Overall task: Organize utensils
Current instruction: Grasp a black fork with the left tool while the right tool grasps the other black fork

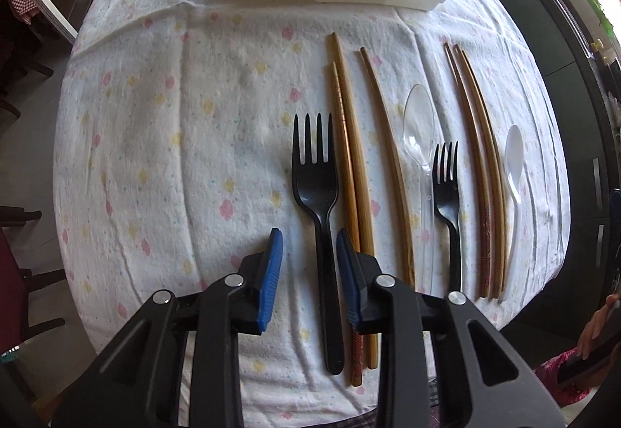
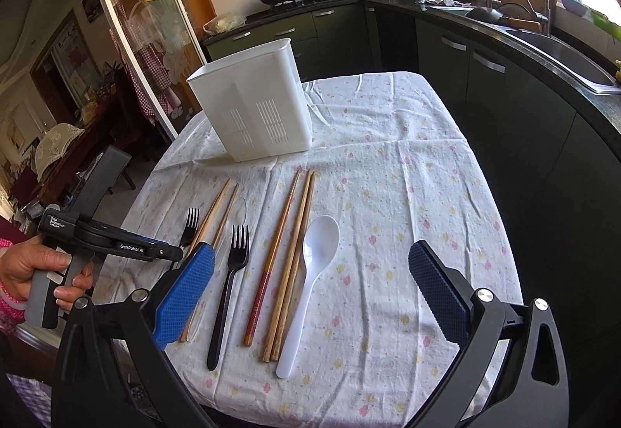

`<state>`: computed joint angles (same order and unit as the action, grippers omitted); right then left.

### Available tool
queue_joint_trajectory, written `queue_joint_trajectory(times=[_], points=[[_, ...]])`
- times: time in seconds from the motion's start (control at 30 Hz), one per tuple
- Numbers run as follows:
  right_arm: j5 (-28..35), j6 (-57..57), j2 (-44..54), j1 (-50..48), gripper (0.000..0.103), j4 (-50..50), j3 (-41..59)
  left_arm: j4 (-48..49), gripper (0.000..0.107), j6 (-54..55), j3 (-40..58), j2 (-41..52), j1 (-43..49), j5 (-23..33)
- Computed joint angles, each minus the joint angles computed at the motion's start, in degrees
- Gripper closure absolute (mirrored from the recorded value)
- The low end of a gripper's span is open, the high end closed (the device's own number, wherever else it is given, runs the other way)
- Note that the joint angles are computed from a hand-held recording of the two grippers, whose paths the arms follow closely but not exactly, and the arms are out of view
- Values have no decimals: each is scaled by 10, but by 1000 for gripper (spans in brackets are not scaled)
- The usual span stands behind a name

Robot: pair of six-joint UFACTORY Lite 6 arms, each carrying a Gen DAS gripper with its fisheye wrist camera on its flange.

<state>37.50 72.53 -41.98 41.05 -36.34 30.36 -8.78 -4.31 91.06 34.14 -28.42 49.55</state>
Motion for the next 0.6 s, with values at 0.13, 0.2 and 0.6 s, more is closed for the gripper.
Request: queue_joint_trajectory(times=[0.13, 0.2, 0.6], points=[[1, -3, 32, 13, 4, 3, 20, 28, 91, -22, 8, 5, -8, -1], [-3, -14, 54, 13, 4, 15, 34, 29, 96, -19, 14, 9, -9, -1], [-29, -510, 369, -93, 34, 493, 253, 35, 95, -6, 54, 33, -26, 26]])
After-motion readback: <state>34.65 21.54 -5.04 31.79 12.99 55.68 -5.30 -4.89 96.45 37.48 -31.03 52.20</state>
